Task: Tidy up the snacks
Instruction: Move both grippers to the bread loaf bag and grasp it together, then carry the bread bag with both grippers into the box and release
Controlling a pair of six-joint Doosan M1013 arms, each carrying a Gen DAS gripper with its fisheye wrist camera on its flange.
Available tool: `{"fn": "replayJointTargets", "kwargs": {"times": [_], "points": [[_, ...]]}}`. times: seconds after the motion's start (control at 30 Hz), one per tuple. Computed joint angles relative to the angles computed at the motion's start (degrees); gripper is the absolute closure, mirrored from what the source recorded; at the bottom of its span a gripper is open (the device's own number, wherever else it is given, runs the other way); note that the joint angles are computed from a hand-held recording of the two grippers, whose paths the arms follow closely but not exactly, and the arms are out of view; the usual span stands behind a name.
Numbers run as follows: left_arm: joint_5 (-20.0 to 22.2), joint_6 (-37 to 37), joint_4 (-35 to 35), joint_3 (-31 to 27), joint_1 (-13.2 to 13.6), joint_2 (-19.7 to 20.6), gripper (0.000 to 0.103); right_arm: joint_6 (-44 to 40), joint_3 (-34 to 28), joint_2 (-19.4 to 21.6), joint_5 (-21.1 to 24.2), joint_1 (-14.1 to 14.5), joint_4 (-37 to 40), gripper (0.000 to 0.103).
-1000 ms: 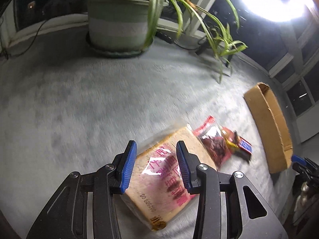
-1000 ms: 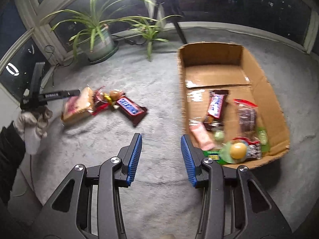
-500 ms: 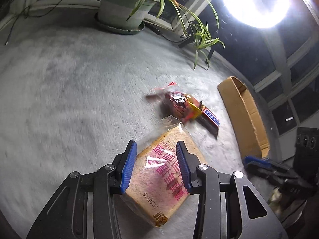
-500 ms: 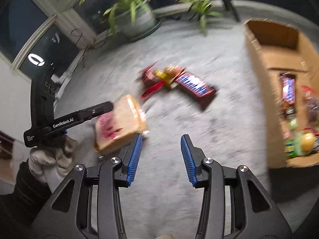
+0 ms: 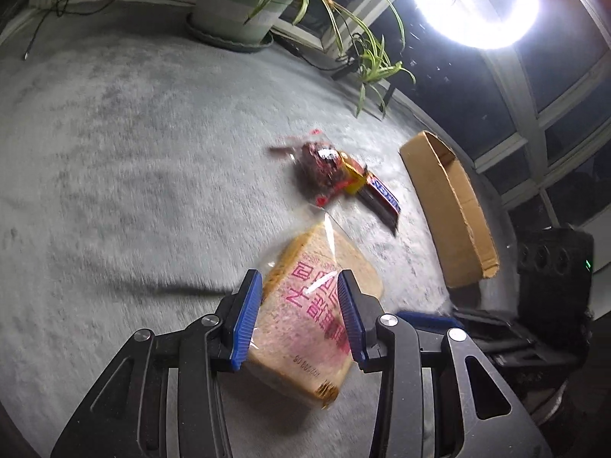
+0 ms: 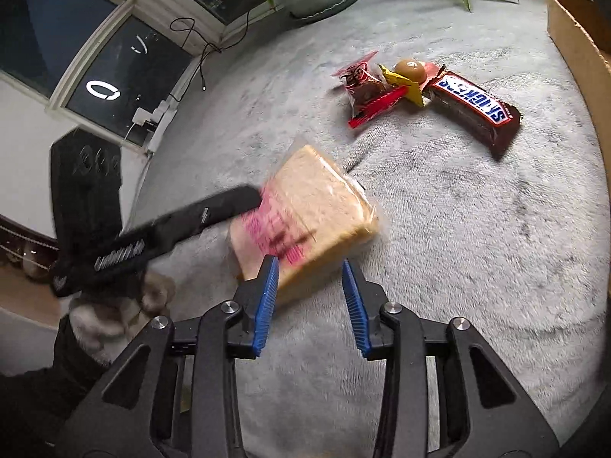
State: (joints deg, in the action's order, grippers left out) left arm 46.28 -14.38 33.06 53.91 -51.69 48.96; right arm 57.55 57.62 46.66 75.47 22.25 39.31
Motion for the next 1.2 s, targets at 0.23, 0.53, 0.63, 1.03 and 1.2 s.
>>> {"fn": "replayJointTargets", "kwargs": {"times": [0.23,0.53,0.63,1.03,1.2], "points": [[-1.2,5.1,-3.5,-1.8,-1.3,0.9,0.065,1.3,-1.1,0.6,-0.8,-0.1,-0.1,0.066],[5.6,12.9,-6.5,-7.4,-2.2,3.4,0.062,2.1,1.0,-0.6,-1.6,-0.6,-1.7,0.066],[8.4,17.2,-8.1,-10.4,-2.1,5.0,0.057,2.0,1.6,-0.7,-0.6,-0.7,-1.7,0.066],[8.2,17.9,-7.9,-11.4,-2.1,5.6,0.057,0.6,2.6,-1.1,0.0,-1.0,-0.3,0.066],[8.9,18.4,-7.4,-13.5,-2.3,6.5,0.057,-0.2,3.1,-1.9,-0.7,-1.5,-0.3,0.066]]}}
